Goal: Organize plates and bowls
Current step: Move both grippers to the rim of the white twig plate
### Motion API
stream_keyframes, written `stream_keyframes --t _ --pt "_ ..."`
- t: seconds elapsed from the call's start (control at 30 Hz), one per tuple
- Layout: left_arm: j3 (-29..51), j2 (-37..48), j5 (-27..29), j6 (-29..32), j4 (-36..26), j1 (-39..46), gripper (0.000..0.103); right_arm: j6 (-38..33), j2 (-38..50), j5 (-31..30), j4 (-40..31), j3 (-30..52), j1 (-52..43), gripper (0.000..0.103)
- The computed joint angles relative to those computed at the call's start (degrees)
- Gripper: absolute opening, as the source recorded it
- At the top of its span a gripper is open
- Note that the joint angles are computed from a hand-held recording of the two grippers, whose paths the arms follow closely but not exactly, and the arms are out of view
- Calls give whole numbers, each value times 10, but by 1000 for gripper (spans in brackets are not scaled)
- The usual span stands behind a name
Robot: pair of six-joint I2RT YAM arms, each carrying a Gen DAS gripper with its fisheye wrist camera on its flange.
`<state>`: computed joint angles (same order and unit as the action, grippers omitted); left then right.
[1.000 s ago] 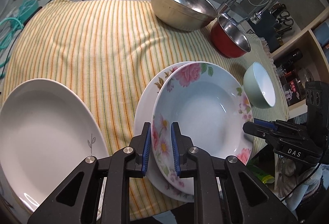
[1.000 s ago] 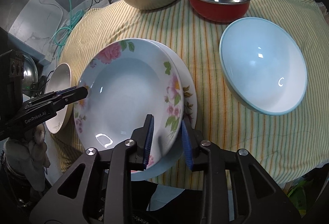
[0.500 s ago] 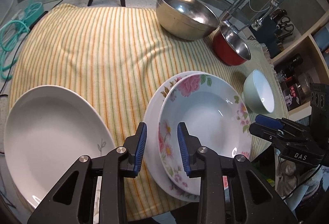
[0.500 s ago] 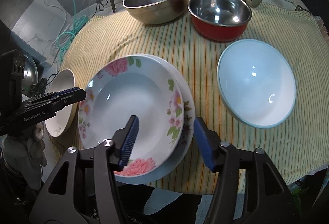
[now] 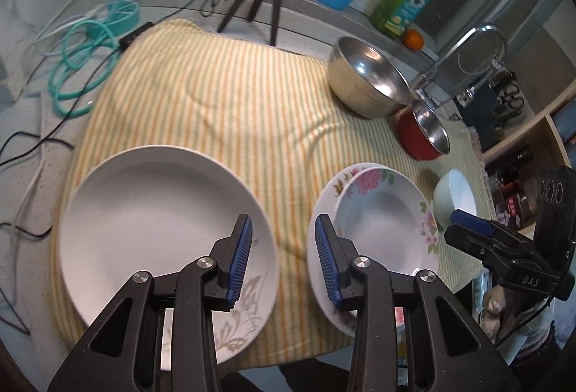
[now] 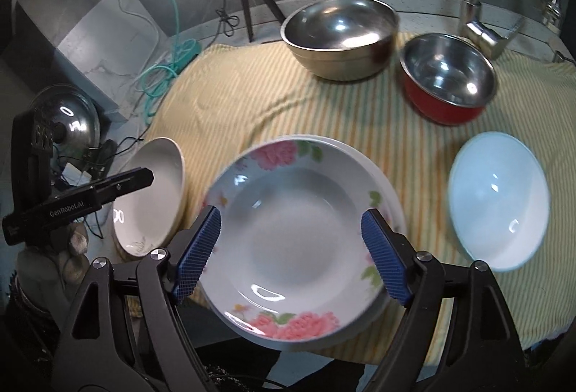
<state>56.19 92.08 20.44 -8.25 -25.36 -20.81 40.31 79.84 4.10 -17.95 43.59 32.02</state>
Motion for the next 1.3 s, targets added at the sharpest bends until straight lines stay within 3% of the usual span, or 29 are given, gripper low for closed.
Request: stream_keyframes --t 0.2,0.6,0.67,0.73,1.03,1.3 --pt "-47 -45 -8 -15 10 47 35 -34 63 -22 14 63 4 87" --pt "-127 -101 -34 -19 29 171 35 -98 215 -62 -12 214 32 86" --pt "-136 -100 -37 -18 34 184 35 -105 238 -71 -12 235 35 84" --pt "-145 -100 -33 -19 37 197 34 -114 265 -78 -20 262 38 74" --pt "-155 -68 -2 -15 46 238 32 -138 369 -113 -65 363 38 49" --pt "-148 -44 14 -7 46 247 23 -137 416 -139 -81 411 32 36"
